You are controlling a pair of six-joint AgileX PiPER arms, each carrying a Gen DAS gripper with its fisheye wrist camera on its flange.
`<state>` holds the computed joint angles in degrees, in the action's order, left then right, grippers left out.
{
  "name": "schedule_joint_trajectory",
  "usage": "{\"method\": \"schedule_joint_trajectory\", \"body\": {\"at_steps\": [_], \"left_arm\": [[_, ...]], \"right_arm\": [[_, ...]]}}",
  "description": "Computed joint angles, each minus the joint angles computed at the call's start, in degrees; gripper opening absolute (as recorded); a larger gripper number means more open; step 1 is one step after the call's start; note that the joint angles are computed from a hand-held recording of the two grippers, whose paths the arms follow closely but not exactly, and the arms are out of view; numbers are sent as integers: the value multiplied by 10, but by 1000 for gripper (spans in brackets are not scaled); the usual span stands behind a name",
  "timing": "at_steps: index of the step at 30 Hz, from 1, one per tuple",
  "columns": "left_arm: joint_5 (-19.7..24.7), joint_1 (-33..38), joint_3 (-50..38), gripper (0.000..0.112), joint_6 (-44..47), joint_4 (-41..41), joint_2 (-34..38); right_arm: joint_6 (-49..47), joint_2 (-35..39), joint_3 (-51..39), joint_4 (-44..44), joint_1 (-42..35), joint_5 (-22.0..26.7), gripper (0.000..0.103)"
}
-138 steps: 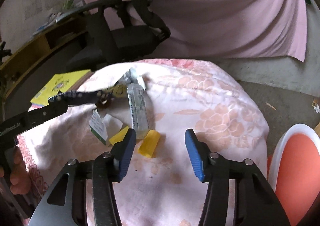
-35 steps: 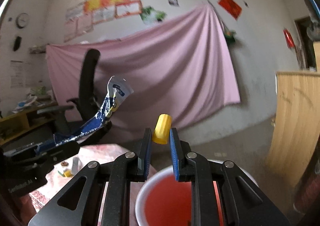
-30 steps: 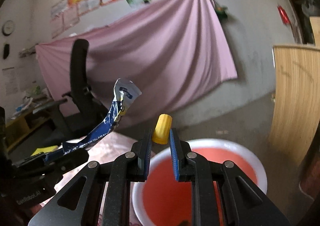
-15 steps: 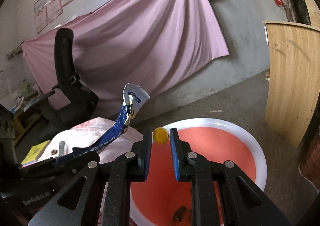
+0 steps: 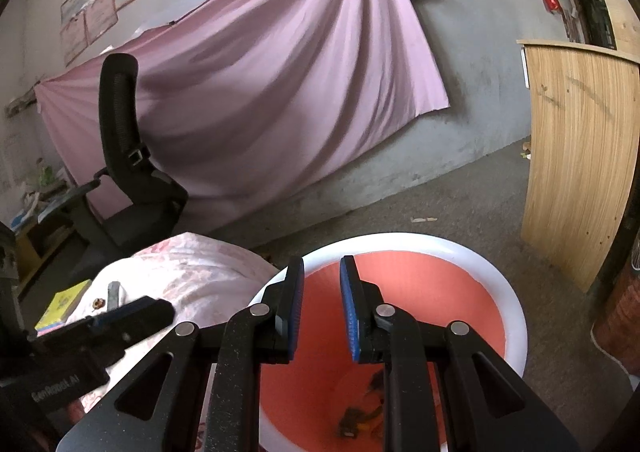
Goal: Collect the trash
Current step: 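Carry both items over the orange basin and open both grippers, then bring both tools back over the table, then grasp the small white-green box with the left gripper while the right gripper grasps the white-green tube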
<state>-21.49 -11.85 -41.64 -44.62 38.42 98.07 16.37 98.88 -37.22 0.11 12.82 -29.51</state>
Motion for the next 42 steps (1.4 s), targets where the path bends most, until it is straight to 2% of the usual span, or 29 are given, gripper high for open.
{"method": "schedule_joint_trajectory", "body": {"at_steps": [5,8,13,15,16,18,19,20,21,23,26,28,31,35,39,42], "left_arm": [[-28,30,45,36,87,-117,-31],[-50,47,79,49,159,-198,-55],[-79,106,125,54,173,-205,-95],[-97,140,146,66,176,-203,-113],[-113,159,159,71,179,-204,-120],[-143,192,177,99,185,-208,-130],[-160,202,189,101,201,-230,-134],[-189,224,204,101,211,-243,-140],[-201,240,213,101,210,-240,-144],[-224,285,226,101,204,-215,-150],[-266,335,245,101,222,-193,-151],[-284,357,254,101,237,-190,-154],[-324,404,276,101,254,-164,-157],[-396,466,287,101,285,-135,-118],[-430,510,275,101,295,-98,-81],[-433,529,257,101,302,-81,-56]], "right_arm": [[-46,-4,7,49,24,-22,19],[-62,-10,13,74,44,-46,34],[-100,-14,19,118,92,-99,38],[-116,-13,19,136,114,-122,48],[-122,-11,19,143,124,-135,50],[-137,-8,16,160,146,-154,54],[-144,-6,13,169,158,-162,59],[-149,-3,12,177,167,-173,77],[-147,3,14,181,179,-200,89],[-135,12,20,177,197,-244,91],[-127,28,10,162,217,-275,103],[-126,43,2,155,233,-297,103],[-137,56,-18,151,254,-297,103],[-173,85,-51,173,292,-305,103],[-209,111,-90,185,314,-280,103],[-239,128,-124,200,324,-246,103]]}}
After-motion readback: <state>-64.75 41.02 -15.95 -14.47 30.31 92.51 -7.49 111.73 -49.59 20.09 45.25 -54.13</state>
